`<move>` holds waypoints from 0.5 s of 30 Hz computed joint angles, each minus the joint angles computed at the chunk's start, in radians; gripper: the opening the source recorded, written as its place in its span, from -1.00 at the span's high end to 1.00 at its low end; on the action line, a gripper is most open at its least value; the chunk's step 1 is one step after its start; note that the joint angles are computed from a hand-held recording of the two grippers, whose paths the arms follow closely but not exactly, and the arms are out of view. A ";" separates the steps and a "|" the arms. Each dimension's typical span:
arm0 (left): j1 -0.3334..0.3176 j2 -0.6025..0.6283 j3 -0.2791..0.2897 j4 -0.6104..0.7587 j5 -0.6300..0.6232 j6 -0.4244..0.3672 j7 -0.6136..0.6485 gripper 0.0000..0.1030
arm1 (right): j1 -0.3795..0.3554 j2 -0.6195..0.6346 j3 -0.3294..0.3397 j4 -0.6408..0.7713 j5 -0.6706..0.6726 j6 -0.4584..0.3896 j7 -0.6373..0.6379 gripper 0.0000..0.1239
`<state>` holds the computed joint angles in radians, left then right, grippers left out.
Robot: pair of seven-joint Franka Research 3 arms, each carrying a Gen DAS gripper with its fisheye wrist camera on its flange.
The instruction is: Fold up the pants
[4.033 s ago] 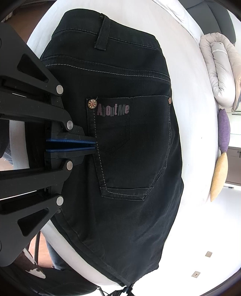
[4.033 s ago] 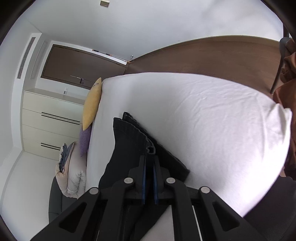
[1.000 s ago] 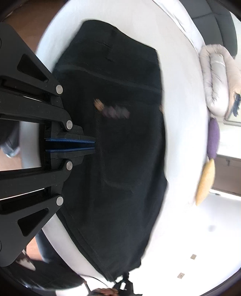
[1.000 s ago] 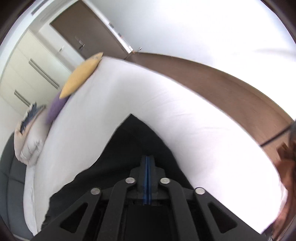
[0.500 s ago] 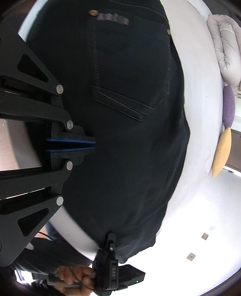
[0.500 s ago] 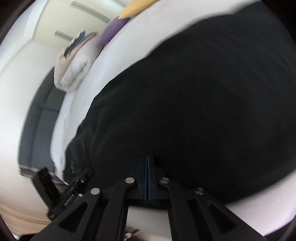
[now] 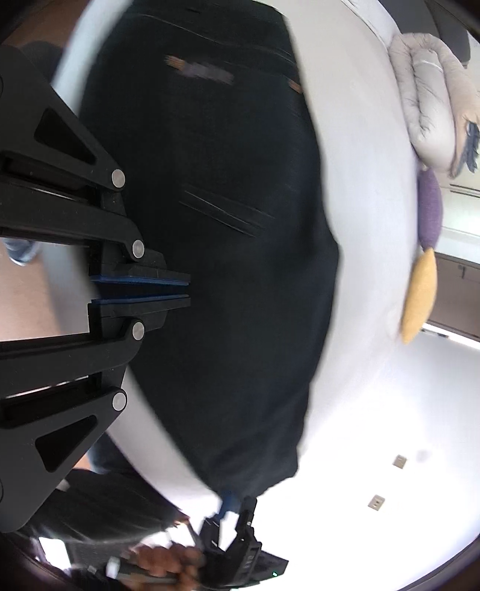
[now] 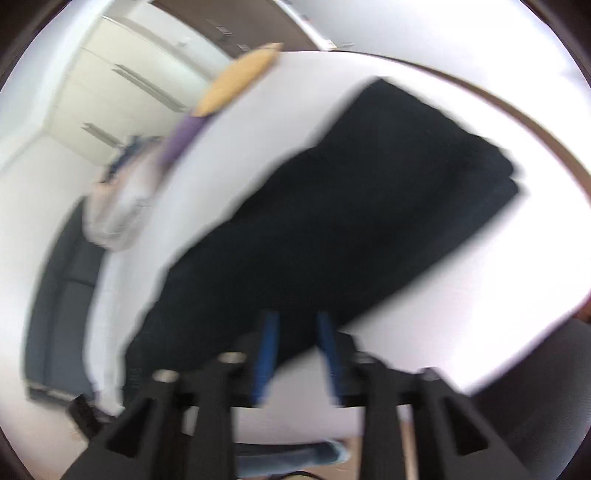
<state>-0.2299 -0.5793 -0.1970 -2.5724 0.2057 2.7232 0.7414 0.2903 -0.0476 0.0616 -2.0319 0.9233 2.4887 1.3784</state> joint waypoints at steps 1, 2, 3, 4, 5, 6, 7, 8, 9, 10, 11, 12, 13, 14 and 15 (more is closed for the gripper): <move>0.002 0.039 0.007 0.023 0.005 0.035 0.013 0.92 | 0.015 0.037 0.007 0.036 0.083 -0.025 -0.058 0.03; 0.003 0.088 0.015 0.054 0.005 0.053 0.029 0.92 | 0.025 0.074 0.019 0.072 0.123 -0.041 -0.089 0.03; 0.002 0.124 0.021 0.080 -0.002 0.043 0.041 0.92 | 0.033 0.109 0.033 0.103 0.132 -0.049 -0.103 0.03; -0.011 0.164 0.035 0.105 -0.023 0.033 0.062 0.92 | 0.043 0.149 0.049 0.136 0.133 -0.048 -0.114 0.03; -0.029 0.198 0.055 0.119 -0.059 0.019 0.090 0.92 | 0.050 0.180 0.063 0.156 0.132 -0.035 -0.112 0.03; -0.035 0.213 0.060 0.120 -0.082 0.012 0.104 0.93 | 0.055 0.212 0.067 0.174 0.104 -0.024 -0.079 0.10; -0.029 0.204 0.054 0.094 -0.090 0.046 0.101 0.93 | 0.053 0.221 0.072 0.172 0.098 -0.006 -0.070 0.23; -0.025 0.182 0.050 0.060 -0.098 0.086 0.091 0.93 | 0.041 0.226 0.075 0.167 0.121 0.005 -0.091 0.48; -0.033 0.175 0.059 0.042 -0.117 0.105 0.094 0.93 | 0.029 0.219 0.076 0.153 0.137 0.007 -0.105 0.70; -0.041 0.155 0.067 0.012 -0.139 0.131 0.091 0.93 | 0.021 0.210 0.073 0.124 0.152 0.037 -0.112 0.82; -0.051 0.136 0.075 -0.021 -0.164 0.166 0.082 0.93 | 0.014 0.210 0.064 0.113 0.144 0.065 -0.094 1.00; -0.051 0.125 0.070 -0.038 -0.170 0.178 0.070 0.93 | 0.007 0.207 0.064 0.097 0.172 0.098 -0.088 1.00; -0.044 0.112 0.060 -0.051 -0.167 0.185 0.055 0.93 | -0.026 0.198 0.060 0.077 0.271 0.098 -0.139 1.00; -0.036 0.103 0.049 -0.057 -0.158 0.181 0.043 0.93 | -0.041 0.177 0.049 0.047 0.305 0.128 -0.145 1.00; -0.029 0.094 0.038 -0.061 -0.148 0.175 0.030 0.93 | -0.044 0.156 0.041 0.022 0.301 0.171 -0.136 1.00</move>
